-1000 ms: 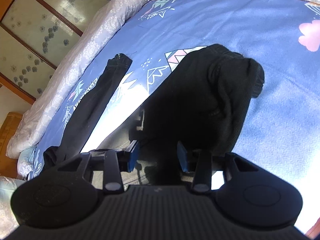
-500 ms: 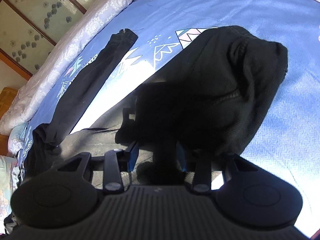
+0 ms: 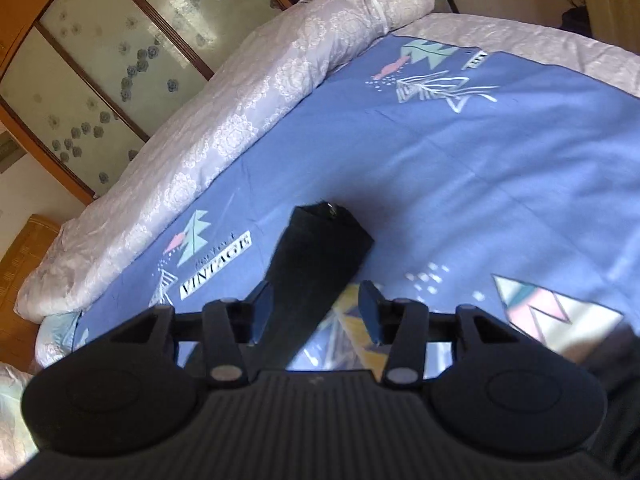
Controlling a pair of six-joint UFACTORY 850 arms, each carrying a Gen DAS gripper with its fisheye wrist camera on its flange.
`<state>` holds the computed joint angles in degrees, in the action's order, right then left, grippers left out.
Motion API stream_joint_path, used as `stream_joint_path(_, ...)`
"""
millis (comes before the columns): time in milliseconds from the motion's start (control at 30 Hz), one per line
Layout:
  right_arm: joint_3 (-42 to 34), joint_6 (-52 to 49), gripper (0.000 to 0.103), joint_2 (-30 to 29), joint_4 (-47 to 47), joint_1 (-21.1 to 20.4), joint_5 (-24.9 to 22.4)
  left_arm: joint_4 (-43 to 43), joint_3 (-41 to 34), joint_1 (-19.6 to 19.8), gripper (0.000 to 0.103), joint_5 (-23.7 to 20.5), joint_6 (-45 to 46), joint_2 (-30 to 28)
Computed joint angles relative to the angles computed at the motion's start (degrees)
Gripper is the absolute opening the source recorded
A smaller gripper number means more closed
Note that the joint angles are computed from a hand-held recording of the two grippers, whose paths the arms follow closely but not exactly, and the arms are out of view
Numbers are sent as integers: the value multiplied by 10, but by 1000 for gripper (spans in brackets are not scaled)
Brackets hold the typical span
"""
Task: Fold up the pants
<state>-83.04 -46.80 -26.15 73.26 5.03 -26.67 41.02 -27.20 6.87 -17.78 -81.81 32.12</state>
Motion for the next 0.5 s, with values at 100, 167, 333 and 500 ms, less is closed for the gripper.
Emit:
stream_joint_path(100,-119,128,58,-81,-125,35,12,3,-64,25,55,48,21,-131)
stream_joint_path(167,-208,227,65,-138,-245,58,3,59,-101,25,59,50,-23,-200)
stream_joint_path(333,-437,448,84,-287,-545,110,-103,149,-141,14,58,55,-91,-287)
stream_joint_path(500,-426,573,9,-306,-777,144,-65,208,-151,-12,47,11,-106,-311)
